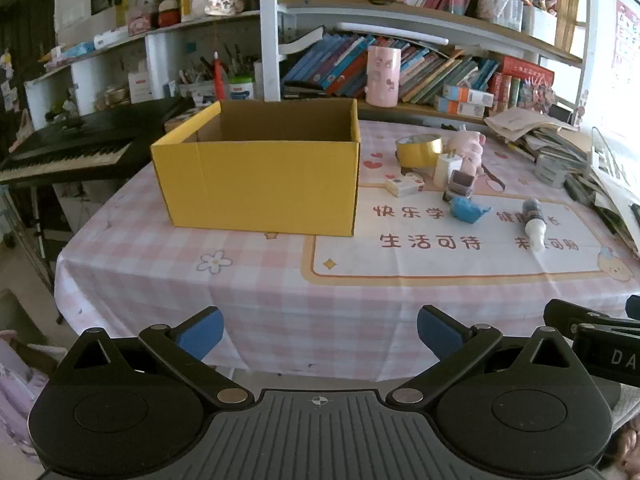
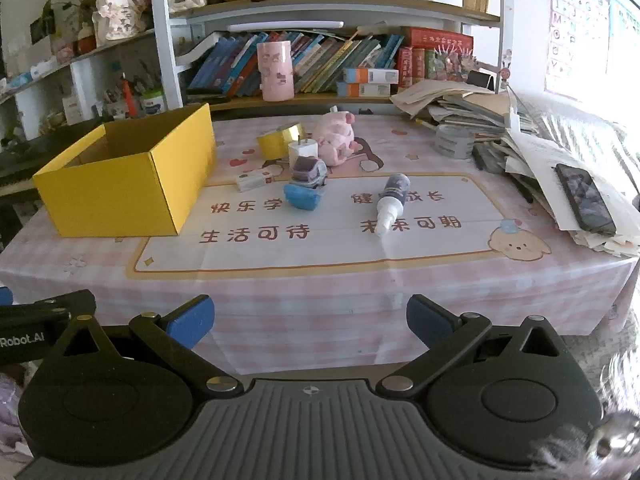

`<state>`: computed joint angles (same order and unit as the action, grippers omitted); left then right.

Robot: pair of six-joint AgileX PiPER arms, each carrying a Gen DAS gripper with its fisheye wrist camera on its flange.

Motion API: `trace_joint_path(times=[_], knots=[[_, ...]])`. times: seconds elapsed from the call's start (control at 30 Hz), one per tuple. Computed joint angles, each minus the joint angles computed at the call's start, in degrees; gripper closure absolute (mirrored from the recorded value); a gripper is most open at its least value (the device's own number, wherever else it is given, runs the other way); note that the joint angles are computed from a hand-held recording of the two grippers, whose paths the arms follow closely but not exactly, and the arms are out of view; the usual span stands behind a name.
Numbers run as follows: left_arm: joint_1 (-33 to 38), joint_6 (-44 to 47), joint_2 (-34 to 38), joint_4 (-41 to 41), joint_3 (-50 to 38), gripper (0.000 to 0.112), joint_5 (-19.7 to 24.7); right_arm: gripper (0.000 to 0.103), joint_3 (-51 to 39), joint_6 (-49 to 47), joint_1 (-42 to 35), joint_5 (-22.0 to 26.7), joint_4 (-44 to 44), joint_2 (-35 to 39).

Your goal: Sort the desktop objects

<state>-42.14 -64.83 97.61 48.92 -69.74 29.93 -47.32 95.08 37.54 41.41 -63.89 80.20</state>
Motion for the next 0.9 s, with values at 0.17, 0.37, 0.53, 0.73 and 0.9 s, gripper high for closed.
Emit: trace_joint_path(times=[0.17, 0.37, 0.53, 0.73, 0.9], knots=[[0.0, 0.32, 0.13, -0.44, -0.25, 0.009, 0.27, 0.0, -0.09, -0.21, -0.02, 0.18, 0.05, 0.11], [-0.25, 0.62, 0.34, -0.82, -0.82, 0.009, 0.91, 0.0, -0.43, -0.64, 0.02, 0.72, 0.71, 0.37], [-0.28, 0.57, 0.41, -0.86, -0.87, 0.009, 1.18, 0.0, -0.49, -0.74, -0.06, 0.61, 0.77, 0.43], [0.45, 1.97, 0.24, -2.47, -0.4, 0.009, 0.02, 0.0, -0.39, -0.72, -0.21, 0.61, 1.02, 0.37], [0.09, 2.06, 0.33, -2.32, -0.68, 0.009, 0.42, 0.0, -0.29, -0.43, -0.02, 0.99, 1.08, 0.4]])
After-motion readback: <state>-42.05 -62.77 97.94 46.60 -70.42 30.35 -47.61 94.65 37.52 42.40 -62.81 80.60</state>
